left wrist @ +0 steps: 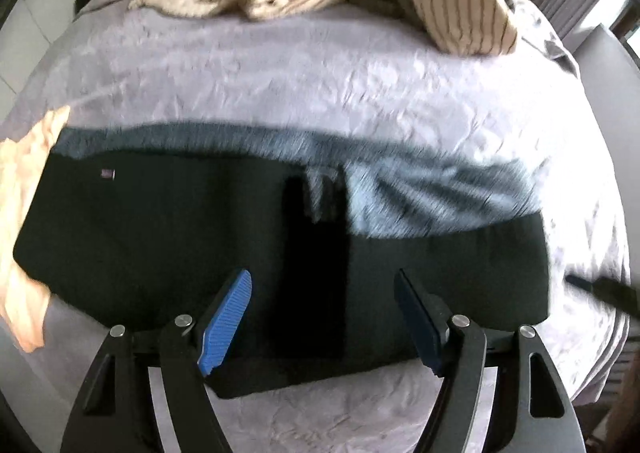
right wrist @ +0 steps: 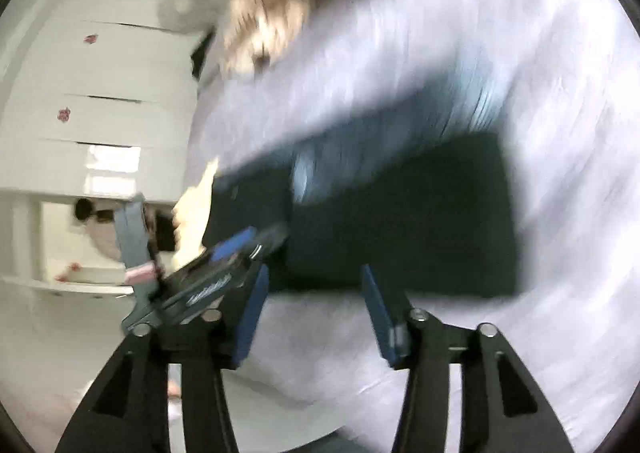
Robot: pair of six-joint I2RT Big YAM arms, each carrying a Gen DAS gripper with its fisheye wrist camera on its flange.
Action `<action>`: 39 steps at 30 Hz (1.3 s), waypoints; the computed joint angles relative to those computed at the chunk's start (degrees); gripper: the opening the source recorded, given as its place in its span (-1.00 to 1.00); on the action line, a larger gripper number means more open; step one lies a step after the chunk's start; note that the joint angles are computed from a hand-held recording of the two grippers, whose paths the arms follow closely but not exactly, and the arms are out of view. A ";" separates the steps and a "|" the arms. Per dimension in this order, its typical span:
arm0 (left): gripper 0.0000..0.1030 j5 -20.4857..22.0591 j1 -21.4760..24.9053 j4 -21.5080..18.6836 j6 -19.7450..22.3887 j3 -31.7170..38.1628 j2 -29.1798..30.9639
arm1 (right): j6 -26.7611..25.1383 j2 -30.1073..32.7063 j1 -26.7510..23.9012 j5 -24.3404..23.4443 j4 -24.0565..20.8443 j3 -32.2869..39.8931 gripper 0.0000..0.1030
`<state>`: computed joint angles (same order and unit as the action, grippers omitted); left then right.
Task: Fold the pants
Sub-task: 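Lay the hem down on the waistband and smooth it with the right gripper, then open both grippers and withdraw them from the half-folded trousers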
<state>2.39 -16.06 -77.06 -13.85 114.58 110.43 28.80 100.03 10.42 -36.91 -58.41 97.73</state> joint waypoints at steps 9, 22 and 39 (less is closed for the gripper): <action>0.46 1.30 -4.55 -2.77 -0.75 9.72 8.99 | 8.18 12.13 -6.54 -5.41 5.05 2.44 -0.18; 0.64 -5.04 -3.96 -3.34 1.43 6.54 8.63 | -0.96 10.16 -1.43 17.47 -8.48 8.85 -0.21; 0.64 -6.70 0.39 -3.67 1.35 -8.61 -5.50 | -5.38 7.30 9.12 19.73 -12.84 8.64 -0.21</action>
